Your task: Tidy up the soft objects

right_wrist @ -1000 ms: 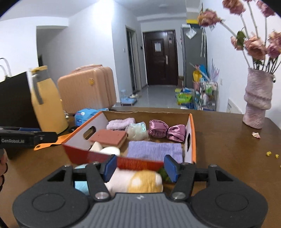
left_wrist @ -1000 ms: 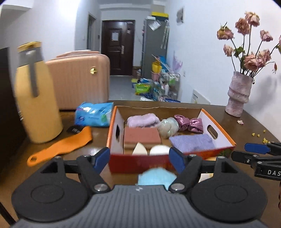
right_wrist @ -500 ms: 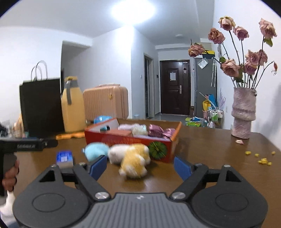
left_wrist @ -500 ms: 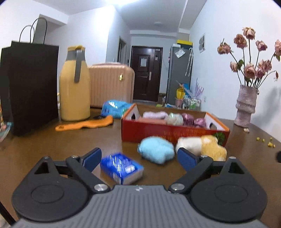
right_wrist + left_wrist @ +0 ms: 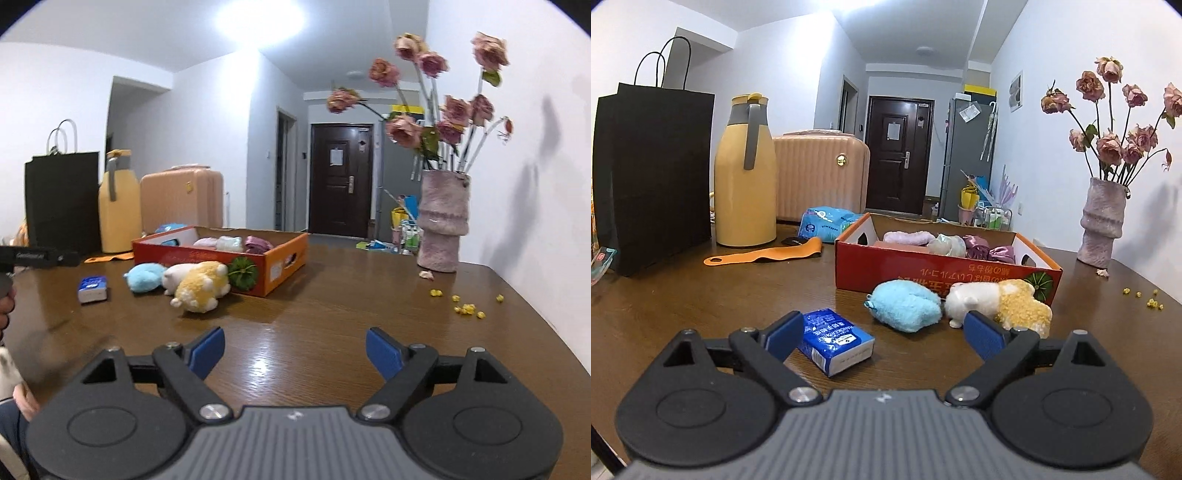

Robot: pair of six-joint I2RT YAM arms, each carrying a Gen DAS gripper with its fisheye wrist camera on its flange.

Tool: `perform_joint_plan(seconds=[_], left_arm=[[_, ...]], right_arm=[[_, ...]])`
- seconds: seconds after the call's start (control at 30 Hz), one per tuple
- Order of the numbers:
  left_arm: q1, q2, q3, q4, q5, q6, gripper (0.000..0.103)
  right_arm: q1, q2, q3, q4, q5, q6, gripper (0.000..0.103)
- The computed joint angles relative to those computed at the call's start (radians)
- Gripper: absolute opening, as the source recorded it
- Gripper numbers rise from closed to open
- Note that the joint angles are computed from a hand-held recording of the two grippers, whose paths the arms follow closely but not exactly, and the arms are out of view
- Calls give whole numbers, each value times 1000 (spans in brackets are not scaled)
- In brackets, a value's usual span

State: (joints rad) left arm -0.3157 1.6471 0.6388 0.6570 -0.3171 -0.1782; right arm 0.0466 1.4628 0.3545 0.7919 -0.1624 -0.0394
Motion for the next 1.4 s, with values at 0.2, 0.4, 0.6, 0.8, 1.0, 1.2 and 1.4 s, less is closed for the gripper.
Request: perform_joint_plan(seconds=[0.2,0.4,0.6,0.8,1.0,1.2,1.4], left_arm=[[-3,4,5,-3,-7,4,95],[3,9,12,-9,-4,8,95],[7,13,19,-13,-10,7,95],[13,17,22,-13,-8,9,95],[16,21,27,-15,-5,9,95],[20,17,28,-22,0,4,95],[35,8,21,-15,8,-2,95]], right_arm=[[-18,36,-5,39,-25,4,83],[-10,72,-2,68,-25,20,83],[6,78,-8,85,3,17,84],[13,67,-5,78,20,11,84],[20,66,9,62,15,7,85],[38,74,29,37,4,11,85],[104,93,64,63,-2,25,85]])
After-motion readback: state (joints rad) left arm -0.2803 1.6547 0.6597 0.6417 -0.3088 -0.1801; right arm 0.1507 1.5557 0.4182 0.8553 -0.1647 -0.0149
